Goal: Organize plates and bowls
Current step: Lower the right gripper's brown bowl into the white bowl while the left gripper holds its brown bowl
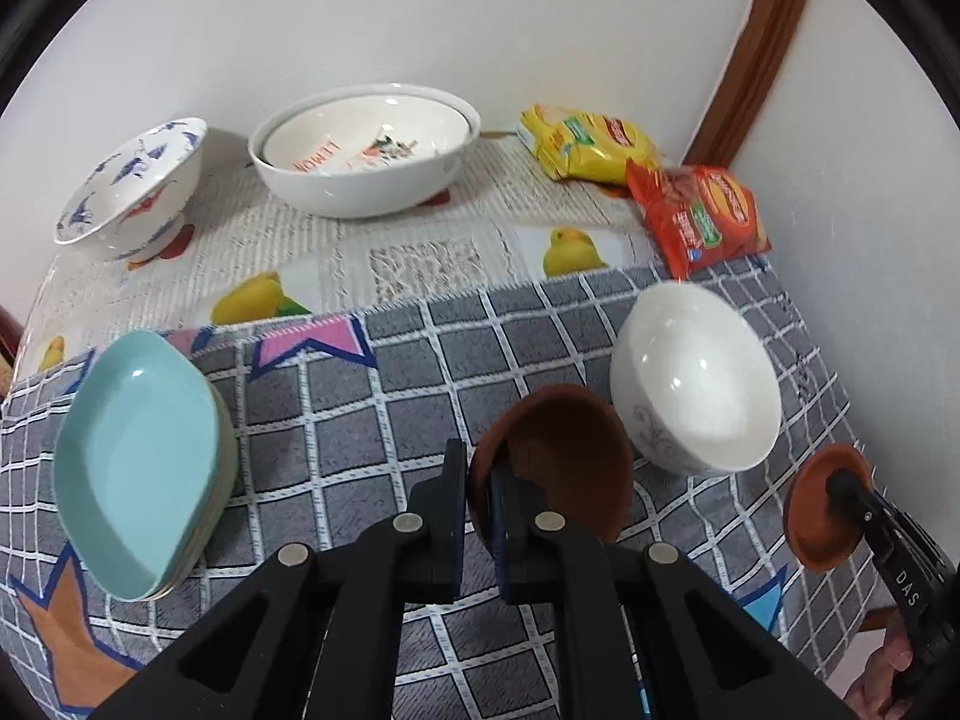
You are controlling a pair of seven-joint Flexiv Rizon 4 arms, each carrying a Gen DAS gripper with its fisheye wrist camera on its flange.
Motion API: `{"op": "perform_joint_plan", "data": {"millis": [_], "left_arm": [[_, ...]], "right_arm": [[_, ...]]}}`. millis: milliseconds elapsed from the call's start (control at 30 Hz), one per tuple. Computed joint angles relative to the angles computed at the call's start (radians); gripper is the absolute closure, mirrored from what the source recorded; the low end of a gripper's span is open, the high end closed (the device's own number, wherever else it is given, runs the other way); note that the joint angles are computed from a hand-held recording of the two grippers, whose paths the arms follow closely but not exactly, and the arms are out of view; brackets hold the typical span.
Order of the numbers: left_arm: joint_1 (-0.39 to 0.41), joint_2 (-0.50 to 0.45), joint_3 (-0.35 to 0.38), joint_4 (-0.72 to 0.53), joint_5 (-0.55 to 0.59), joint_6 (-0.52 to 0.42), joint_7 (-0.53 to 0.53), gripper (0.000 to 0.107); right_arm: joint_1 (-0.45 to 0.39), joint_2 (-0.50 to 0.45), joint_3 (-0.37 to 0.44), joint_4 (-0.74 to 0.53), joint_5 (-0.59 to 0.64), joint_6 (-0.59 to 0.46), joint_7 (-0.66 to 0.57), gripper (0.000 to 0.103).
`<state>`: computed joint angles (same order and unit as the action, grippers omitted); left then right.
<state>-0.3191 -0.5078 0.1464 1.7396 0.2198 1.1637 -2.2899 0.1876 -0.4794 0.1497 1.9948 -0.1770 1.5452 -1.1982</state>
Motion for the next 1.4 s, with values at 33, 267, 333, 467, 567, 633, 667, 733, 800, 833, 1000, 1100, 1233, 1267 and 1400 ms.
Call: {"op": "perform_joint_plan", "data": {"millis": [33,267,333,467,567,633,667,733,800,833,1000,1100,1233,1267,1400], "left_arm": [[0.002,0.009,0.000,0.006,-0.001,0.003,0.000,0.099],[0.009,0.066,0.008,0.036,0.027,0.004,-0.010,0.099],[0.016,0.082,0.004,0.048,0.026,-0.001,-0.012,0.099],[0.040,0.103,-0.013,0.073,0.016,0.008,-0.003,0.099],[0.046,0.108,-0.014,0.081,0.021,0.010,-0.003,0.099],[0.056,0.111,-0.019,0.089,0.014,0.015,0.007,0.099],[0.058,0.112,-0.020,0.091,0.013,0.018,0.009,0.099],[0.063,0.112,-0.020,0.094,0.010,0.024,0.013,0.099],[0.070,0.111,-0.021,0.097,0.004,0.028,0.021,0.099],[0.073,0.109,-0.022,0.097,0.000,0.031,0.026,0.099],[0.090,0.093,-0.025,0.096,-0.023,0.045,0.050,0.099],[0.096,0.076,-0.025,0.084,-0.040,0.047,0.068,0.099],[0.097,0.053,-0.020,0.065,-0.057,0.044,0.084,0.099],[0.096,0.047,-0.018,0.060,-0.059,0.042,0.087,0.099],[0.090,0.026,-0.009,0.040,-0.064,0.035,0.095,0.099]], "right_arm": [[0.014,0.011,-0.017,0.002,-0.003,-0.002,0.012,0.094],[0.016,0.038,-0.013,-0.017,-0.010,-0.011,0.033,0.094],[0.013,0.043,-0.003,-0.022,-0.007,-0.014,0.030,0.094],[0.035,0.049,-0.013,-0.024,-0.018,-0.009,0.032,0.094],[0.024,0.040,0.013,-0.040,-0.009,-0.021,0.021,0.094],[0.018,0.032,0.028,-0.053,0.000,-0.030,0.014,0.094],[0.018,0.026,0.031,-0.061,0.003,-0.033,0.011,0.094],[0.021,0.017,0.033,-0.074,0.006,-0.040,0.009,0.094],[0.025,0.006,0.034,-0.091,0.007,-0.051,0.005,0.094],[0.029,0.000,0.032,-0.099,0.007,-0.057,0.005,0.094],[0.035,-0.043,0.035,-0.155,0.008,-0.088,-0.008,0.094],[0.058,-0.071,0.015,-0.185,-0.004,-0.104,-0.005,0.094],[0.076,-0.110,-0.001,-0.228,-0.021,-0.129,-0.003,0.094],[0.074,-0.123,0.003,-0.243,-0.020,-0.138,-0.006,0.094],[0.078,-0.166,0.001,-0.290,-0.022,-0.168,-0.012,0.094]]}}
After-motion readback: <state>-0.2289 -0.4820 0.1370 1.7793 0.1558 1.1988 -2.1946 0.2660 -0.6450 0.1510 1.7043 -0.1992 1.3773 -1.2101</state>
